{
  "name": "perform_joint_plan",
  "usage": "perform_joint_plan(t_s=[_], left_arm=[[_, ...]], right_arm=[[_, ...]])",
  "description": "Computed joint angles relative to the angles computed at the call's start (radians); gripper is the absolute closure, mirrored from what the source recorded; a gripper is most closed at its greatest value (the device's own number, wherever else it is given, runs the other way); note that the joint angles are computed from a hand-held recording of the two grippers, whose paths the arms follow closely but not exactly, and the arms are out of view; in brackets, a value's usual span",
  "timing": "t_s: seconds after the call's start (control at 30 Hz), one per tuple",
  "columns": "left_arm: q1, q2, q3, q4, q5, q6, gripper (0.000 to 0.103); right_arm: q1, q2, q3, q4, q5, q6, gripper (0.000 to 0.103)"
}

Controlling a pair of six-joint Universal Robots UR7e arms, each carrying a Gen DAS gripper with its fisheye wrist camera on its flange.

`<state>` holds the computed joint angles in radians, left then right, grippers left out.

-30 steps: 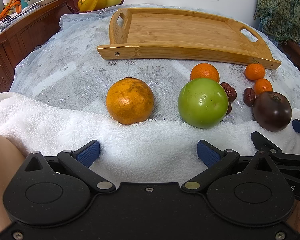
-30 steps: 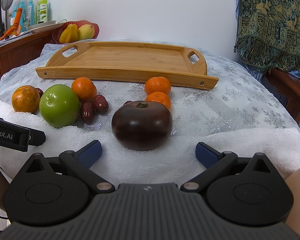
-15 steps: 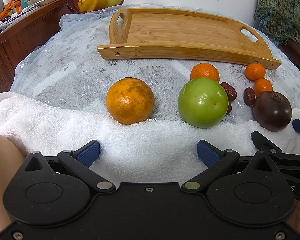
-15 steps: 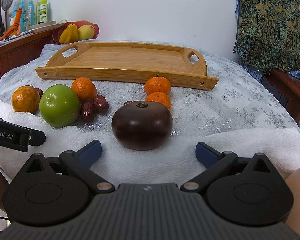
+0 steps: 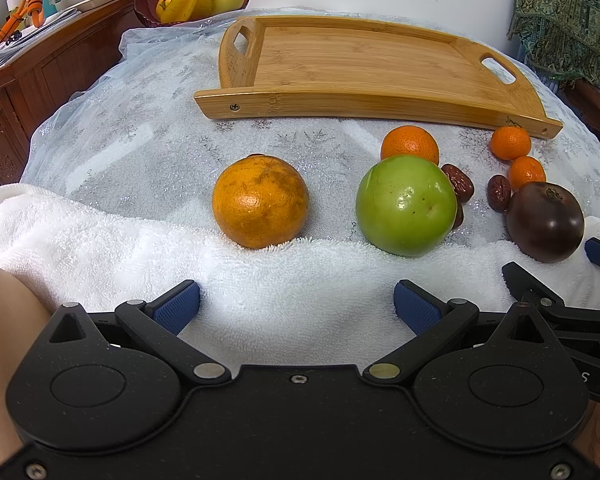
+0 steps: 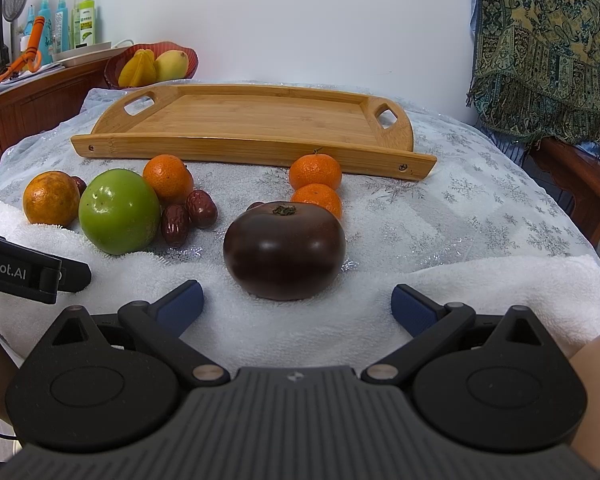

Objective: Organize fruits

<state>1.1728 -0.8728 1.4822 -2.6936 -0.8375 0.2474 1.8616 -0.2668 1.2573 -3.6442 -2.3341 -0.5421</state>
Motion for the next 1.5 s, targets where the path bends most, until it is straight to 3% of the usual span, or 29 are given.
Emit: perform_joint_plan(t_s=[0.7,1.03,1.23,1.4,1.5], left_arm=[[0.003,0.001,0.003,-0.021,-0.006,0.019,0.0],[0.01,-0.01,0.067,-0.176,-0.027,0.085,0.0],[0.007,-0.025,0.07,-0.158,-0.041,0.087,0.0],[0.002,-0.045,0.116,-0.29,-0.079,0.192,0.004],[-0.001,-0.052,0.133,-0.38,-0.111,0.246,0.004]], right_arm=[[-0.004,-0.004,0.014,-0.014,0.015,0.001,0.0],[-0.008,-0.006,0.019,-0.027,0.026,-0.01,0.0],[-0.001,-0.006,0.016,-0.031,0.021,-0.027,0.0],[-0.003,-0.021,0.058,-0.121,0.109,-0.066,0.0],[0.0,-0.004,0.038,-0.195,0.125,-0.106,0.004]])
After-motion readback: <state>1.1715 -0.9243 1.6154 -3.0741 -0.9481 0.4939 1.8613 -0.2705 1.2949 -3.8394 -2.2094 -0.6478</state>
